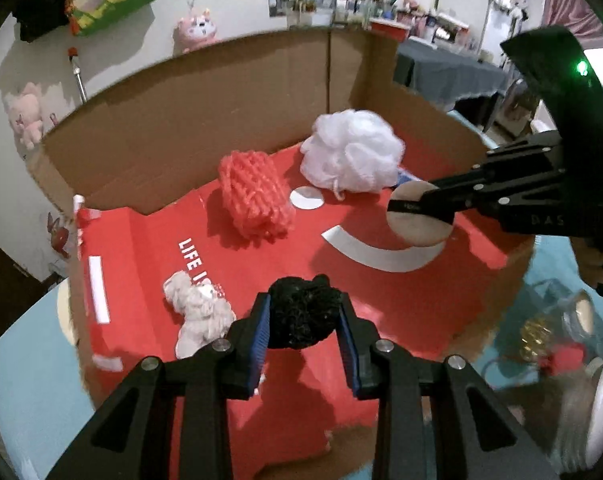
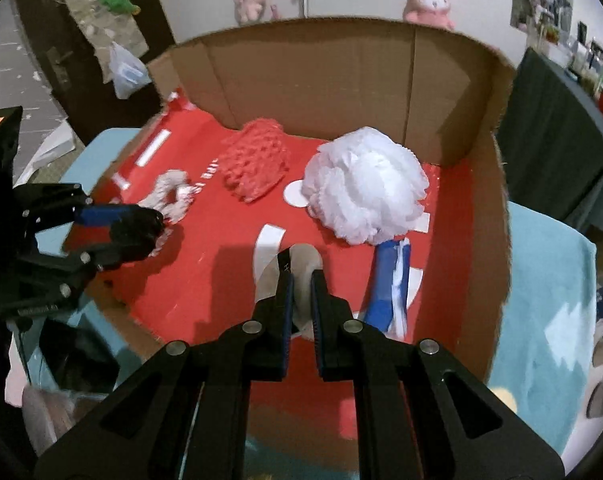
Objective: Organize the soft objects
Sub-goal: 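Open both grippers to drop the pompom and powder puff in the box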
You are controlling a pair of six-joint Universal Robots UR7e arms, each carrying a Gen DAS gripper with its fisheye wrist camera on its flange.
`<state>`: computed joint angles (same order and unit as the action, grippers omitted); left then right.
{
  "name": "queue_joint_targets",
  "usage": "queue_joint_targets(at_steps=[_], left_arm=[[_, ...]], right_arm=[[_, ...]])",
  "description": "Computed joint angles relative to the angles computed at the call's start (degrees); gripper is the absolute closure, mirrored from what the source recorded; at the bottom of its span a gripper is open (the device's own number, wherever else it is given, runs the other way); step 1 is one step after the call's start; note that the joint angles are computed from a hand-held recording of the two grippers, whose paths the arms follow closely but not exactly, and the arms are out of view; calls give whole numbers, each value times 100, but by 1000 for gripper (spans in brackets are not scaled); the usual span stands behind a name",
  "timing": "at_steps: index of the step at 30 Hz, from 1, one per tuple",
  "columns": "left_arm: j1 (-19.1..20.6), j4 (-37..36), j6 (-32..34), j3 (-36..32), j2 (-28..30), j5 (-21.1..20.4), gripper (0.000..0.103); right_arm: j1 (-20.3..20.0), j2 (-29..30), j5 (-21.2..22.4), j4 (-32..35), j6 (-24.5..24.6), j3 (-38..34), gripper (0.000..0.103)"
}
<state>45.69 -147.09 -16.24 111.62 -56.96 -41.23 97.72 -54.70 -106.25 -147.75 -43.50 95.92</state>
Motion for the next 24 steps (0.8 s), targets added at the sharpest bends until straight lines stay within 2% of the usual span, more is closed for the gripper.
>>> queue_joint_targets(at_steps=[1,5,8,17,24], left_arm=[[59,216,-78,-137,81,26,69],[207,512,-157,-404,266,51,69],[272,654,-203,-511,365,119,68],[322,526,-166,-505,398,228,67],[350,488,-163,-502,381,212,63]], right_arm=[[21,138,-126,232,104,-193,94],[25,378,-362,417,250,-473,93],[22,490,-515,358,272,-550,93],[39,608,-722,373,332,-670,93],[97,740,-973,60,201,-632,90]])
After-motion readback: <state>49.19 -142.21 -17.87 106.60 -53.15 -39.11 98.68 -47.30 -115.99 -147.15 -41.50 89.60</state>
